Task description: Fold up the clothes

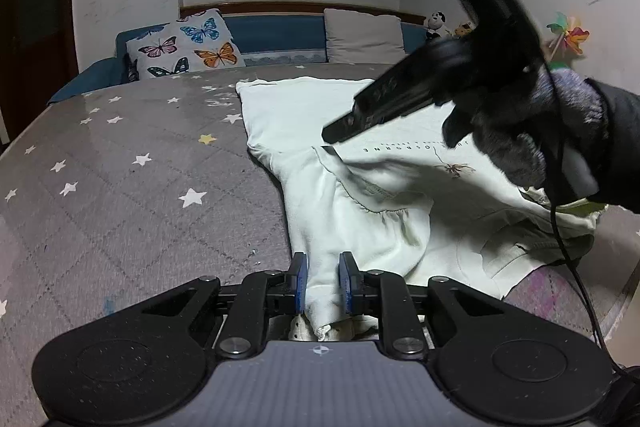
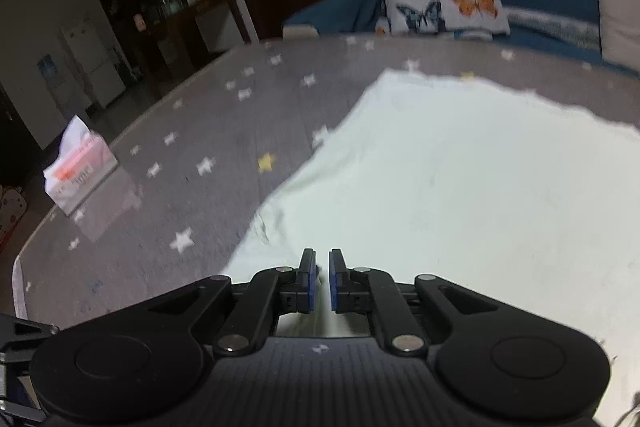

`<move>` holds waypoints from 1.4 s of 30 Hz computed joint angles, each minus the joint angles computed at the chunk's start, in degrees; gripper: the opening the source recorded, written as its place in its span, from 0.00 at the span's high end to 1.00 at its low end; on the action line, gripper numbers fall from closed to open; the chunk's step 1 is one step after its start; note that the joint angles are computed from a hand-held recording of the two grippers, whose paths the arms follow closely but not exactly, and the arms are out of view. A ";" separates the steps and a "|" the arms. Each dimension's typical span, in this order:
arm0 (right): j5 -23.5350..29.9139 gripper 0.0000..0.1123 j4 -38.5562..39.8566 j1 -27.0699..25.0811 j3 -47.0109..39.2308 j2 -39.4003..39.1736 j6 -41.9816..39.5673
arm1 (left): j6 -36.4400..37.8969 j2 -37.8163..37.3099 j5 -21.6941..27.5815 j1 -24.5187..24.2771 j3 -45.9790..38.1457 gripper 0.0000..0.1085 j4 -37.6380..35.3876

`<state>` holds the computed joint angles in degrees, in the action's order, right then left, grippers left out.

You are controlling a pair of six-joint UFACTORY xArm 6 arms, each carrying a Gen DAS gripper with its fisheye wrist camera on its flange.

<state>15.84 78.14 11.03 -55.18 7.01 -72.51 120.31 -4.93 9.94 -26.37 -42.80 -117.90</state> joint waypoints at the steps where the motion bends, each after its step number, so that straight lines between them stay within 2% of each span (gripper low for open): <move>1: 1.75 0.93 -0.44 -0.26 0.42 -0.92 -0.50 | -0.02 0.04 -0.04 -0.01 -0.04 0.81 -0.06; 6: 4.87 0.91 -4.80 1.05 -0.41 0.46 0.46 | 0.12 0.19 -0.51 -0.21 -0.28 0.81 -0.55; 10: 3.51 0.92 -8.34 1.98 -0.90 1.57 2.23 | 0.18 0.31 -1.01 -0.37 -0.51 0.81 -0.83; 14: 4.87 0.90 -8.89 1.17 2.51 -3.41 1.68 | 1.43 0.00 -1.46 -0.74 -0.38 0.81 -2.07; 20: 8.35 0.90 -15.96 -0.15 12.12 -13.00 2.44 | 3.12 -0.02 -2.00 -1.04 -0.47 0.81 -3.72; 24: 6.99 0.90 -20.49 0.61 17.96 -16.72 2.79 | 4.88 0.32 -2.96 -1.43 -1.00 0.77 -5.32; 27: 6.21 0.90 -20.22 0.57 20.46 -19.47 1.91 | 6.63 0.35 -4.31 -1.76 -1.62 0.74 -6.96; 32: 5.61 0.90 -13.49 1.17 21.00 -21.11 -3.84 | 11.85 -0.49 -5.21 -2.12 -2.59 0.75 -11.58; 36: 4.12 0.90 -14.57 2.36 20.55 -18.77 -3.09 | 14.52 -0.16 -5.69 -2.57 -3.74 0.75 -13.47; 42: 4.65 0.82 -15.26 0.47 23.74 -24.81 -3.23 | 15.70 -0.72 -5.58 -3.47 -3.67 0.75 -12.46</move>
<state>20.49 62.88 11.50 -31.44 -17.79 -75.74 136.01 -5.65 4.36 -29.84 -46.48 -130.36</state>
